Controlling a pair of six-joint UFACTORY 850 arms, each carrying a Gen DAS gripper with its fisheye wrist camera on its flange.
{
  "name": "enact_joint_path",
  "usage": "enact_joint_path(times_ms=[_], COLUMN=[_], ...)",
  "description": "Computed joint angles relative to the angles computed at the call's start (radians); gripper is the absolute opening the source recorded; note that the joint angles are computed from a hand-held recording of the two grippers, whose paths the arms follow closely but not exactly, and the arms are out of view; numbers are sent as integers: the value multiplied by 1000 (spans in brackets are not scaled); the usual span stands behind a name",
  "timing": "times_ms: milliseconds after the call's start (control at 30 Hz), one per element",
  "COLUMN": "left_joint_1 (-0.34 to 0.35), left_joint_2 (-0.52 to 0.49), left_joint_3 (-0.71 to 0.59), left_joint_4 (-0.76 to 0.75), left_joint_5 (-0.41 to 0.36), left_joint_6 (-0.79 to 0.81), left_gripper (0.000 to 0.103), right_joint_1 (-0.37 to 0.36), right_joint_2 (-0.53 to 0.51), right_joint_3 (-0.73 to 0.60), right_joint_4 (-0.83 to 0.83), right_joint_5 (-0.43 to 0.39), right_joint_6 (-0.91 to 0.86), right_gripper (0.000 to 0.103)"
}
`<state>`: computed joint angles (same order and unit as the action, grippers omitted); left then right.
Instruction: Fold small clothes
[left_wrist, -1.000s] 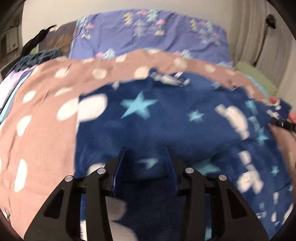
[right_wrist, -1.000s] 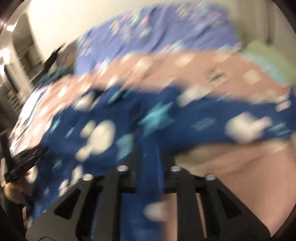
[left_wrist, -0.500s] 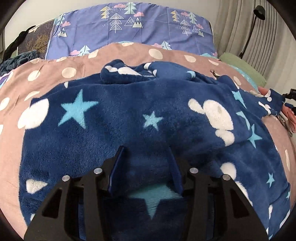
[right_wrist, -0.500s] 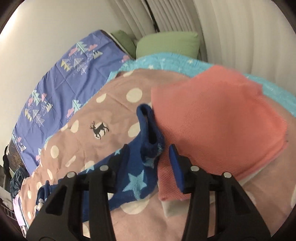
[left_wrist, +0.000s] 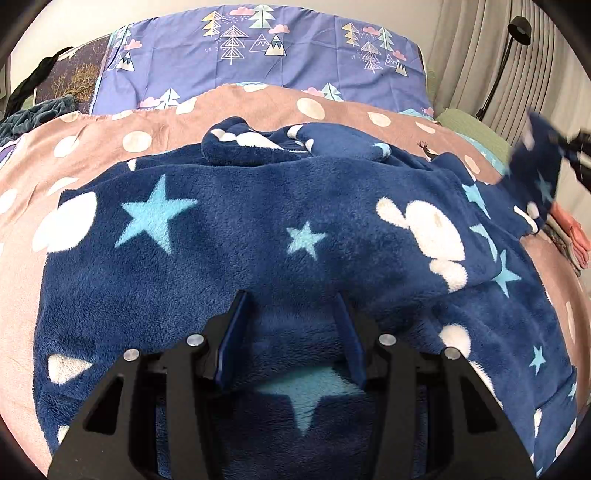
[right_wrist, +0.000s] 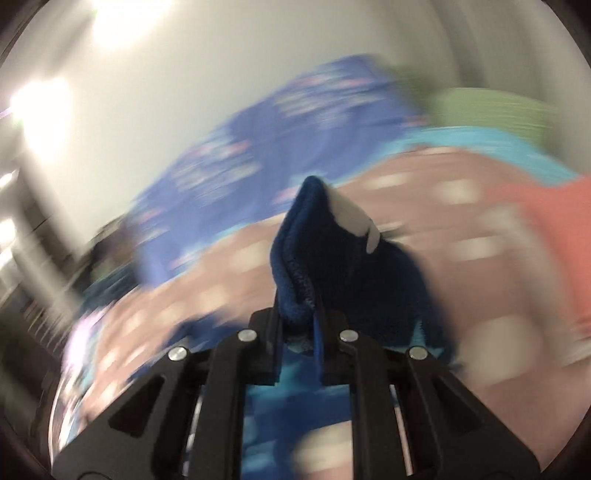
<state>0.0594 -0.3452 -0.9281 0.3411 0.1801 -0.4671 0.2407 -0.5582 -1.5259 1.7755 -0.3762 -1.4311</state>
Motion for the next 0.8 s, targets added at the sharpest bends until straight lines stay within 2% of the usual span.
enact_joint_path(times_ms=[67,100,200,300,400,433,467,500,567,600,700,800], left_joint_1=[9,12,33,50,59,66,77,92,104,98,60,13], left_joint_2=[2,4,7,7,19,25,29,26,14,1,-39,-106], left_joint_3=[4,8,17,23,34,37,36,36,12,-13,-78,-173], left_joint_4=[85,119,272,378,413,465,556,636,776,831,923,1059], left_joint_5=[15,24,65,106,144,171,211,294,376,397,384,309], left_joint_6=[-88,-127,-292,-411,-456,-515,-616,-721,-903,-977,-1096,-1278], left_gripper=[49,49,49,49,49,49,49,50,62,64,67,67], right_joint_1=[73,98,169,184,174,170,168,169,169,168,168,164], right_joint_2=[-18,-30,-98,-150,-149,-142,-142,-140,-126,-128,-127,-123], right_joint_3=[-2,-8,-45,-55,-8,11,12,21,53,53,53,64], right_joint_4=[-85,-129,-377,-519,-421,-369,-352,-328,-267,-253,-222,-186], right_joint_5=[-104,-120,-130,-139,-154,-160,-162,-159,-157,-156,-166,-189], right_joint_6=[-11,-1,181,344,262,207,187,158,87,66,19,-21], right_gripper=[13,13,13,14,14,14,14,14,15,15,18,20])
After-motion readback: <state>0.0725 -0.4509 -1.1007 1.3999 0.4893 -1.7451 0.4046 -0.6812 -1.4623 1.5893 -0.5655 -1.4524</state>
